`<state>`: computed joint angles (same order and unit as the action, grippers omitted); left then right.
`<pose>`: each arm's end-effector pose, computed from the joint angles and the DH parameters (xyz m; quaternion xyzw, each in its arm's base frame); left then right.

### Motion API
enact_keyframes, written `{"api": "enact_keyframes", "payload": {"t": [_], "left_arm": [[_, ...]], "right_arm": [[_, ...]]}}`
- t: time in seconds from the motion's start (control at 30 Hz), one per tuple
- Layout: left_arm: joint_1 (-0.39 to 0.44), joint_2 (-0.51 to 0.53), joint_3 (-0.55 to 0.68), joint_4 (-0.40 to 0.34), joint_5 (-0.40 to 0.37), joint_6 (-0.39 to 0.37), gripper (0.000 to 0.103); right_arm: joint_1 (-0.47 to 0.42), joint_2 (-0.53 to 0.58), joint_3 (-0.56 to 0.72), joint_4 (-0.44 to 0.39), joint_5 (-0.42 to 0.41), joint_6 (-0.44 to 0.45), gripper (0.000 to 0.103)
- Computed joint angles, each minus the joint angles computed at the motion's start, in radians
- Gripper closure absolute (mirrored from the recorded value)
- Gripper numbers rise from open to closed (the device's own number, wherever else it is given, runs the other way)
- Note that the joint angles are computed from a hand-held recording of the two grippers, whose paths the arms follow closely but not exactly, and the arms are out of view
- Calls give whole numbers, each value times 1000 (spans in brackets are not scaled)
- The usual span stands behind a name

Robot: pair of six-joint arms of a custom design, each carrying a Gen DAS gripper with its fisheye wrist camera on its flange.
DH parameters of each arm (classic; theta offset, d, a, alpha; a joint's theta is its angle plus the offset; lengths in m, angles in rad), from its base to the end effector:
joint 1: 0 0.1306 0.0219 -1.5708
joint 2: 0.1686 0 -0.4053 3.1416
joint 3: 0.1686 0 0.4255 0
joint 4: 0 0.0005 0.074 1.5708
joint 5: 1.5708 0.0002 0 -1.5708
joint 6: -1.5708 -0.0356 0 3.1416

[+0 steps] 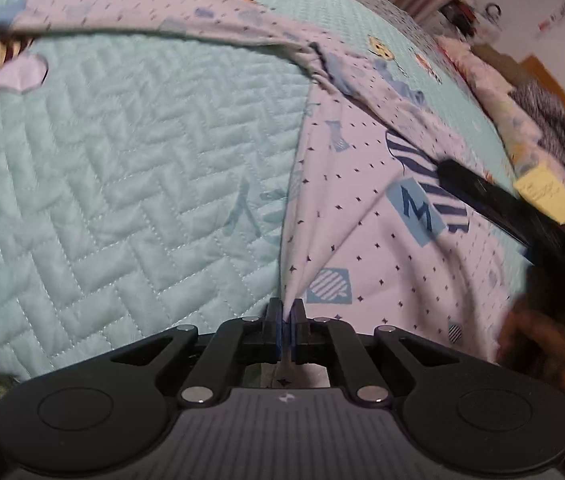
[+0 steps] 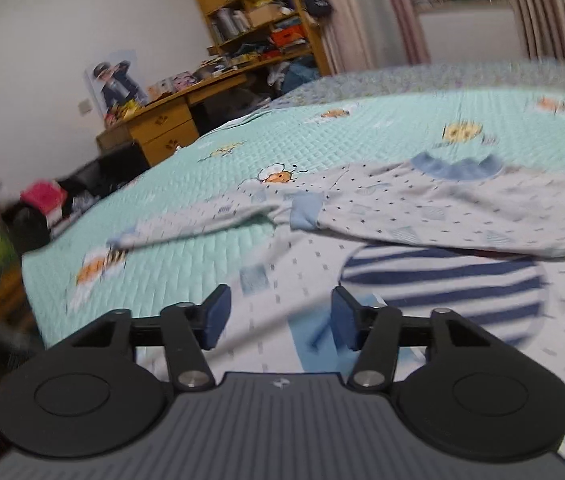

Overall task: Fold clothes
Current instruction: 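Pinch the sleeper body fabric with the left gripper and smooth it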

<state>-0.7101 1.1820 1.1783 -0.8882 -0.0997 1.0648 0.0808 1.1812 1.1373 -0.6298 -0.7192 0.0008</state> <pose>0.3261 -0.2763 0.4393 -0.1825 0.9241 -0.2282 0.2464 0.4335 0.0581 0.4443 -0.1869 0.8365 0.3331 0.3929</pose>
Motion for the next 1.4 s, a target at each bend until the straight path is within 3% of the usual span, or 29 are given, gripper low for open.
{"api": "enact_keyframes", "payload": {"t": [0.13,0.27,0.37,0.43,0.5,0.57,0.6,0.67,0.73,0.83,0.97,1.0,1.13,1.17,1.23,1.27,1.3,1.4], "left_arm": [[-2,-4,-9,11,2,-3,99],[-5,-6,-12,8,3,-11,99],[-7,-7,-14,8,3,-17,99],[-8,-8,-17,11,4,-21,98],[-7,-11,-22,14,9,-24,98],[-3,-12,-24,14,20,-28,98],[-1,-10,-21,8,25,-29,98],[2,-7,-16,-3,34,-31,96],[7,-13,-23,3,45,-13,96],[14,-23,-36,17,63,12,95],[17,-15,-28,7,69,3,95],[17,-12,-24,2,69,0,95],[14,6,4,-34,60,8,95],[14,11,12,-44,58,11,94],[6,21,37,-81,38,8,91],[0,28,52,-104,23,4,90],[-7,34,66,-128,6,0,88],[-27,50,113,-192,-56,-38,85]], "right_arm": [[74,94,24,119,65,-178,49],[181,167,75,30,40,-47,49],[212,172,98,-14,10,34,49],[195,168,99,-8,-20,22,49],[177,146,72,75,47,-69,49],[176,170,92,54,46,-103,49],[187,196,116,8,27,-72,48],[226,212,134,-11,40,20,31],[232,215,142,-14,31,34,22],[231,218,153,-17,9,35,22],[162,117,60,93,-9,-40,26],[148,86,36,99,21,-44,25],[130,105,47,-130,-92,32,25],[132,103,41,-145,-129,63,25],[116,96,27,-113,-260,2,26],[98,84,10,-57,-320,-82,26],[77,67,-9,6,-342,-154,26],[-16,-14,-64,131,-304,-222,26]]}}
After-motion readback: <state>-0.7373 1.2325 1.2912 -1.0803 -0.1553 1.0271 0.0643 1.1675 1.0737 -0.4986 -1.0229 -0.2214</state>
